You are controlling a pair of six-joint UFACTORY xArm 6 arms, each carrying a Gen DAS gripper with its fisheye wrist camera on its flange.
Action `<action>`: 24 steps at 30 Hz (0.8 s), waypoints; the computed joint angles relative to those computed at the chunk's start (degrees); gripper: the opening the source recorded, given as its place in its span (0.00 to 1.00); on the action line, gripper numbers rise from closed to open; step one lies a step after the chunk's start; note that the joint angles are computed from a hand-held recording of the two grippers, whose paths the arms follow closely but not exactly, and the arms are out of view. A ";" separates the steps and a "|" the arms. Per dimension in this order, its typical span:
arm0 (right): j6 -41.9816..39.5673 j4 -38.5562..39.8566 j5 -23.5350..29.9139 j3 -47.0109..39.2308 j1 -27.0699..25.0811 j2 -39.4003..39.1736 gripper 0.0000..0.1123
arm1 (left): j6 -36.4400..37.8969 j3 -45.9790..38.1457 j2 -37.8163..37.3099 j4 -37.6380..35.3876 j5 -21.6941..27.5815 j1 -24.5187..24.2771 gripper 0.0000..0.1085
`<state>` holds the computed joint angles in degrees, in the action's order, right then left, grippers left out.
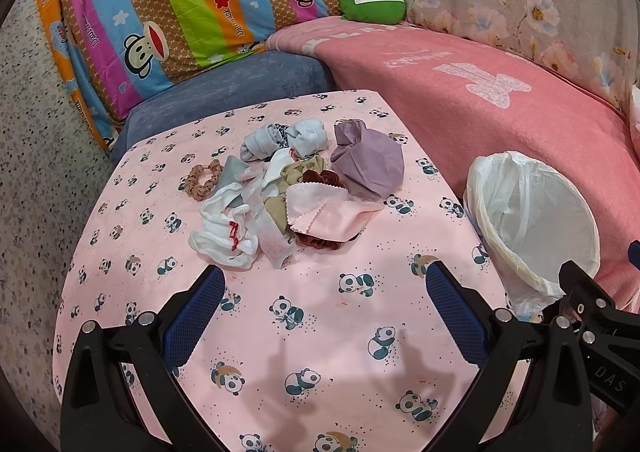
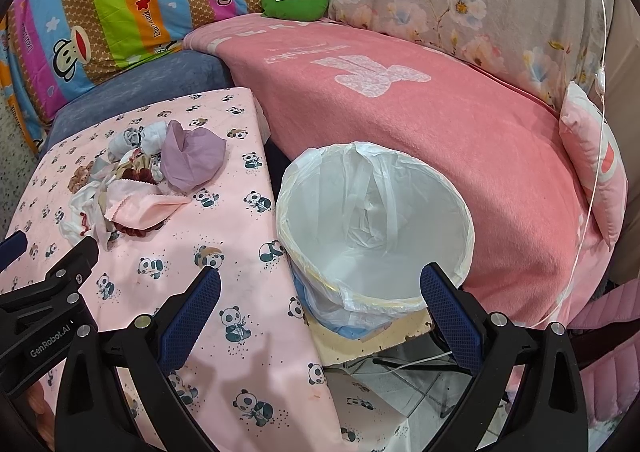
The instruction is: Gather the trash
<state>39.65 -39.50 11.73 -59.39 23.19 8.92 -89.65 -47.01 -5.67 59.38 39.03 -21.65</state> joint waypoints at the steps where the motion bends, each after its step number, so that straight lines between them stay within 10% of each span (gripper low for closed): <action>1: 0.01 -0.07 0.05 -0.06 -0.02 -0.01 0.87 | 0.05 0.09 -0.10 -0.01 -0.02 0.03 0.89; 24: -0.59 0.53 0.59 -0.88 -0.05 0.42 0.87 | 0.16 0.49 0.10 0.22 -1.24 0.81 0.89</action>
